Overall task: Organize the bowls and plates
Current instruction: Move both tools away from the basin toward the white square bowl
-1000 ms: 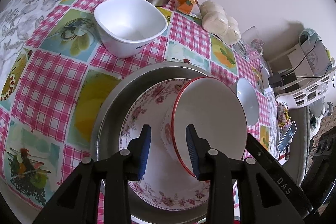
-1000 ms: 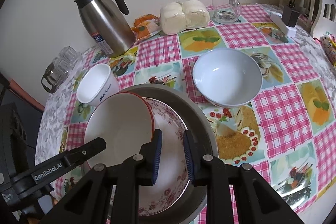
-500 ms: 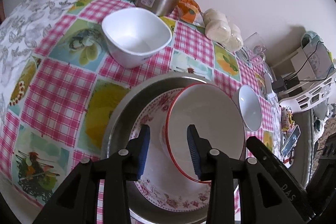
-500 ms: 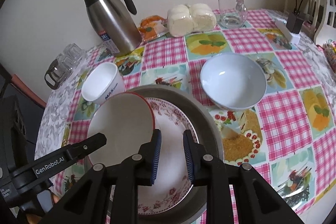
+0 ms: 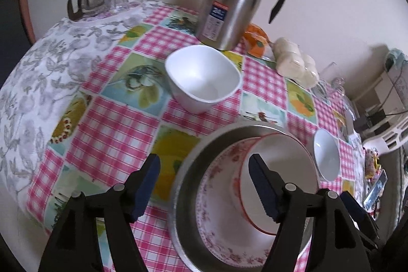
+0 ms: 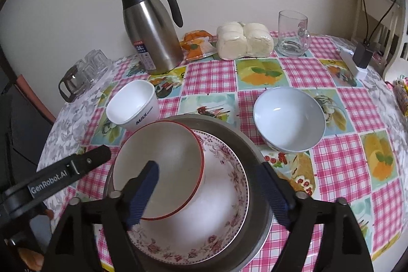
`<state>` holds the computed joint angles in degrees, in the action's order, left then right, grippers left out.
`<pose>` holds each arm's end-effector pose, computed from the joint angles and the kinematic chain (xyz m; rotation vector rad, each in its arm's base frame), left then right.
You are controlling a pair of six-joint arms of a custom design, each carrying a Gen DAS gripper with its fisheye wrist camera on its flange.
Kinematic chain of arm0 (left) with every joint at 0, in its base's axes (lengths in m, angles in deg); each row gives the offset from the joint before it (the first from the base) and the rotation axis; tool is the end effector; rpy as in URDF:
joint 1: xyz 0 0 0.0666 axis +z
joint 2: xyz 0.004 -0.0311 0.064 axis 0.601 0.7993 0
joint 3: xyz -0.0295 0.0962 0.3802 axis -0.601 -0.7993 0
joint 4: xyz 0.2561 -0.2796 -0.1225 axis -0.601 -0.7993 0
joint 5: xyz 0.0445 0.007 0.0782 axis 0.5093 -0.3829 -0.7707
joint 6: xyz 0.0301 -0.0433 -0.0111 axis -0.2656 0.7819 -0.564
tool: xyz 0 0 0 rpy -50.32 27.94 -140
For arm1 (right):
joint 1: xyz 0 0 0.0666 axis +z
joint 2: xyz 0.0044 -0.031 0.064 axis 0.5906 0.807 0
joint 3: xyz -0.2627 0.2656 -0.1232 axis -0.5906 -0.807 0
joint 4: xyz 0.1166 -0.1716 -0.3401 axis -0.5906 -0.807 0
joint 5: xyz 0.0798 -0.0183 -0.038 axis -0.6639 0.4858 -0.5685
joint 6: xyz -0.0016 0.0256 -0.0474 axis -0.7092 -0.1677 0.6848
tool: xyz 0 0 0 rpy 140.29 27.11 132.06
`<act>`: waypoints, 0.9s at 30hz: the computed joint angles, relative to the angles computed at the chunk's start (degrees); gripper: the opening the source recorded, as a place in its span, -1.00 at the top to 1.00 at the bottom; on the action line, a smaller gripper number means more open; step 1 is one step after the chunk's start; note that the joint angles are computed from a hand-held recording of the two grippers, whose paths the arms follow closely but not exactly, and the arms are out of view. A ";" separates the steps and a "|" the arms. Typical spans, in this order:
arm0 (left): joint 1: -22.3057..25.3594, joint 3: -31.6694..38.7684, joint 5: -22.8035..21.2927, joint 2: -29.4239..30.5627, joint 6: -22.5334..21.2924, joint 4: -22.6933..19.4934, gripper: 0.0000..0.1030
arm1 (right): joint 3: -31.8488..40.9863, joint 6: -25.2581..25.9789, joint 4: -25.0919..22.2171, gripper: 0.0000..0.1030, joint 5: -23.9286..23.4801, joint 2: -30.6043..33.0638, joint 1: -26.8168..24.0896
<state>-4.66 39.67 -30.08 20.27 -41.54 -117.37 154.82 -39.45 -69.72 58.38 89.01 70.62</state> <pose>0.3946 -0.3490 0.4303 0.1389 2.6485 -0.4224 0.2866 0.1777 0.4447 0.5234 2.4117 0.0703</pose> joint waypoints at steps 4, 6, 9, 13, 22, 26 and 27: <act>0.21 -0.14 -1.27 -0.19 0.74 -0.24 -0.46 | -0.11 0.18 0.24 -0.97 0.85 -0.08 0.05; 0.26 -0.14 -1.83 -0.19 0.91 -0.35 -0.59 | -0.10 0.33 0.25 -0.98 1.07 -0.03 0.07; 0.36 -0.30 -2.83 -0.31 1.07 -0.19 -0.66 | -0.09 0.49 0.25 -1.00 1.37 0.11 0.20; 0.18 -0.63 -6.50 -0.64 1.10 0.28 -0.86 | -0.27 0.82 0.99 -1.00 2.04 -0.06 0.42; 0.22 -2.36 -10.69 -2.36 -1.97 5.08 -0.92 | -1.06 0.29 2.48 -1.00 4.25 -0.96 0.93; 0.40 -2.55 -12.38 -2.73 -3.13 7.02 -0.94 | -0.89 1.61 3.18 -1.00 6.99 -1.15 1.94; 0.48 -2.90 -12.85 -3.07 -3.33 7.87 -0.94 | -0.86 1.85 3.31 -1.00 7.21 -1.22 2.07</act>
<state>-4.18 36.77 -42.93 17.21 -44.86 -109.49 153.96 -37.60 -66.41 65.59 87.79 72.69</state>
